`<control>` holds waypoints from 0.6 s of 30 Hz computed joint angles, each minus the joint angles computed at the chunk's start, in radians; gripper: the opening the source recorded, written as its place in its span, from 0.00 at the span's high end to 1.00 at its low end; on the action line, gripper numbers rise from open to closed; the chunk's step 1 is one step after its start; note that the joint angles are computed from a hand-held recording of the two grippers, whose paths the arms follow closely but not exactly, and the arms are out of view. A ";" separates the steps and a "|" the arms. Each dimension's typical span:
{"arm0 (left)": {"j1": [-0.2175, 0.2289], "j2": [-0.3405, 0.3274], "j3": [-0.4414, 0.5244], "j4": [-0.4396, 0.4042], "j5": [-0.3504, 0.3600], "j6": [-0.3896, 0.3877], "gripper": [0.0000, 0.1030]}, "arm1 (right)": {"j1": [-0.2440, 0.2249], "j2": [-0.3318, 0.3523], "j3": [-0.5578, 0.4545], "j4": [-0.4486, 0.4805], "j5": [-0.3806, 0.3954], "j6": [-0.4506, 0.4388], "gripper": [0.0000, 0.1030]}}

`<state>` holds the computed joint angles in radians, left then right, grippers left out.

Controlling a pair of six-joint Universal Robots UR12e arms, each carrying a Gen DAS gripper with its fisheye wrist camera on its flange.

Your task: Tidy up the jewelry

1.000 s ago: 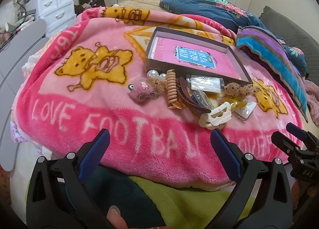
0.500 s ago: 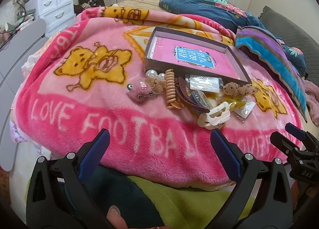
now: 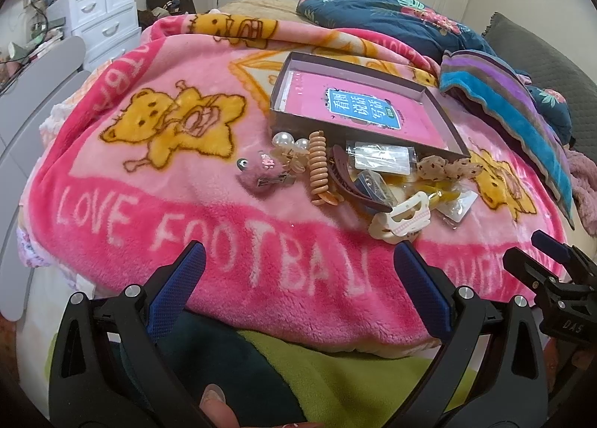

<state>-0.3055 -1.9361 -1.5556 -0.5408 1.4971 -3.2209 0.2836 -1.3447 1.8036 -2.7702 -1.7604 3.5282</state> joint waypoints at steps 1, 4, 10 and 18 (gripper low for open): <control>-0.001 -0.001 0.002 -0.001 0.001 -0.002 0.08 | 0.001 0.000 0.000 -0.001 0.000 -0.003 0.04; 0.001 -0.004 0.005 -0.002 -0.001 -0.008 0.08 | 0.006 0.004 -0.008 0.007 -0.013 -0.009 0.04; 0.011 -0.008 0.006 0.002 -0.006 -0.023 0.08 | -0.005 0.018 -0.024 0.003 0.008 -0.006 0.04; 0.033 -0.014 0.008 0.007 0.008 -0.062 0.08 | -0.024 0.044 -0.059 0.002 0.054 -0.028 0.04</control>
<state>-0.2723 -1.9499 -1.5477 -0.5340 1.5053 -3.2824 0.2601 -1.3010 1.7446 -2.7681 -1.7067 3.5006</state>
